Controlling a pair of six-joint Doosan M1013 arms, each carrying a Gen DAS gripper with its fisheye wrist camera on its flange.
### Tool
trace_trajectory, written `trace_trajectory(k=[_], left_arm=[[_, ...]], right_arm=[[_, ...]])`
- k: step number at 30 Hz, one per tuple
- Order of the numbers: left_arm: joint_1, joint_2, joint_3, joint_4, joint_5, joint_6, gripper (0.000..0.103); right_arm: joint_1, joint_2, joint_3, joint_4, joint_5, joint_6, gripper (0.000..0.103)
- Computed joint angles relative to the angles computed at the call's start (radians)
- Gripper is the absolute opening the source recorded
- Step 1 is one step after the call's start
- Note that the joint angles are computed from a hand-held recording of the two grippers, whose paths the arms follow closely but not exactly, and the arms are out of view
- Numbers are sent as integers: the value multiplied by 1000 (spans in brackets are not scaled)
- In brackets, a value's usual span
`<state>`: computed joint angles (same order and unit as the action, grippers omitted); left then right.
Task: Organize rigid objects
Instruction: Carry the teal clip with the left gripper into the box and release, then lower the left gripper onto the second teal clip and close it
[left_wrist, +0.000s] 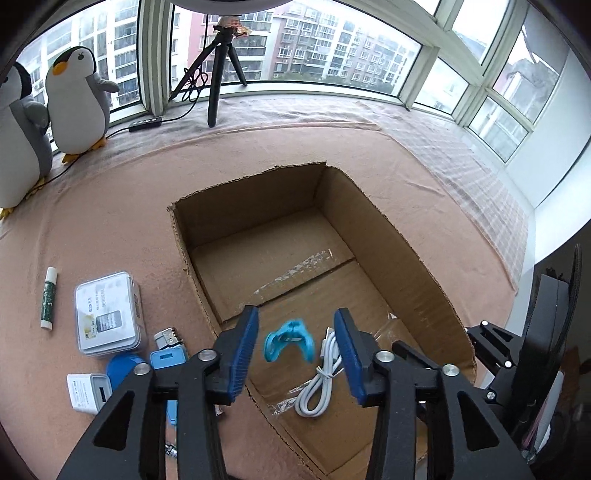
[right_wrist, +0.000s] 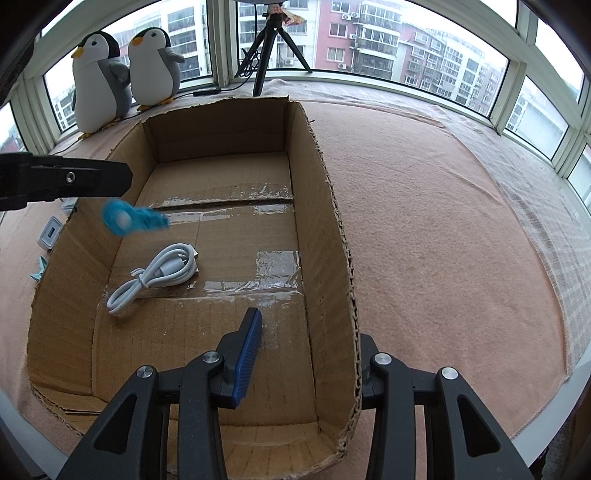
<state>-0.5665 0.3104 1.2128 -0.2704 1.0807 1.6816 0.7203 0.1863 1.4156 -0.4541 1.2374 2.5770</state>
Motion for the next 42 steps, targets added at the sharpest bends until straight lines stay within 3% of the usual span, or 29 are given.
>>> trace_trajectory(k=[9,21,30,42], left_arm=[[32,-53,39,10,-20,11,53],[147,-158,172,24,-30,20,53],[211,-145,221,-20,5,3,53],[224,-127,252,-78,16,52,53]], right_arm=[[0,-1,1,0,-1,0,36],[0,0,-2,-6,6,-2,37],[5,7,-10,-15,23,-1,37],[5,9,-11,-16,25,-2,38]])
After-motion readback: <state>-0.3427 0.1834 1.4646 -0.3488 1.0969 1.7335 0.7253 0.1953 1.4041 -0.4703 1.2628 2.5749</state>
